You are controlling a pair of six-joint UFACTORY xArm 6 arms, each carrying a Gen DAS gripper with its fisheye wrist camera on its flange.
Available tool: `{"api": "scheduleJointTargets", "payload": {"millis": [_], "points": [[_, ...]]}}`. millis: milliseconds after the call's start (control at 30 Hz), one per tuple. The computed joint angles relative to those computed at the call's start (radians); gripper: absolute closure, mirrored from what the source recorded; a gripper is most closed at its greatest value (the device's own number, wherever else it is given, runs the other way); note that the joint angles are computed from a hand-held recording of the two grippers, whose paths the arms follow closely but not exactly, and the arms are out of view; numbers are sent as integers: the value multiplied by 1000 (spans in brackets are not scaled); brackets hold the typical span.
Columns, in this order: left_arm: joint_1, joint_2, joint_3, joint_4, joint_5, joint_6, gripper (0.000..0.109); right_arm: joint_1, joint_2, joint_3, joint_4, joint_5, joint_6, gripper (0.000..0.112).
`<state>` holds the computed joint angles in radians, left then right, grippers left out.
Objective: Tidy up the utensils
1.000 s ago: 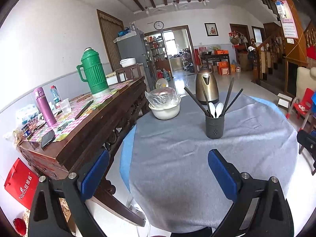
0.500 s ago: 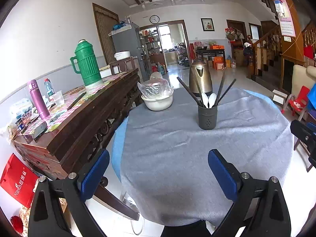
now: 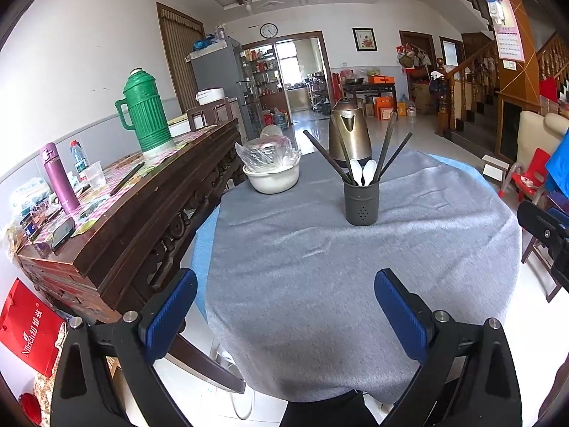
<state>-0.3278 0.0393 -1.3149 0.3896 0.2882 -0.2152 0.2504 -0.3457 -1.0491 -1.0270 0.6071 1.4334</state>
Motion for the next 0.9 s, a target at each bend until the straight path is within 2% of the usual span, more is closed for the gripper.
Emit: {"api": "scheduleJointTargets", "payload": {"millis": [900], "points": [[19,3,-9,-6,8,-33,9,7,-3,10,-10,-3,-16,49]]}}
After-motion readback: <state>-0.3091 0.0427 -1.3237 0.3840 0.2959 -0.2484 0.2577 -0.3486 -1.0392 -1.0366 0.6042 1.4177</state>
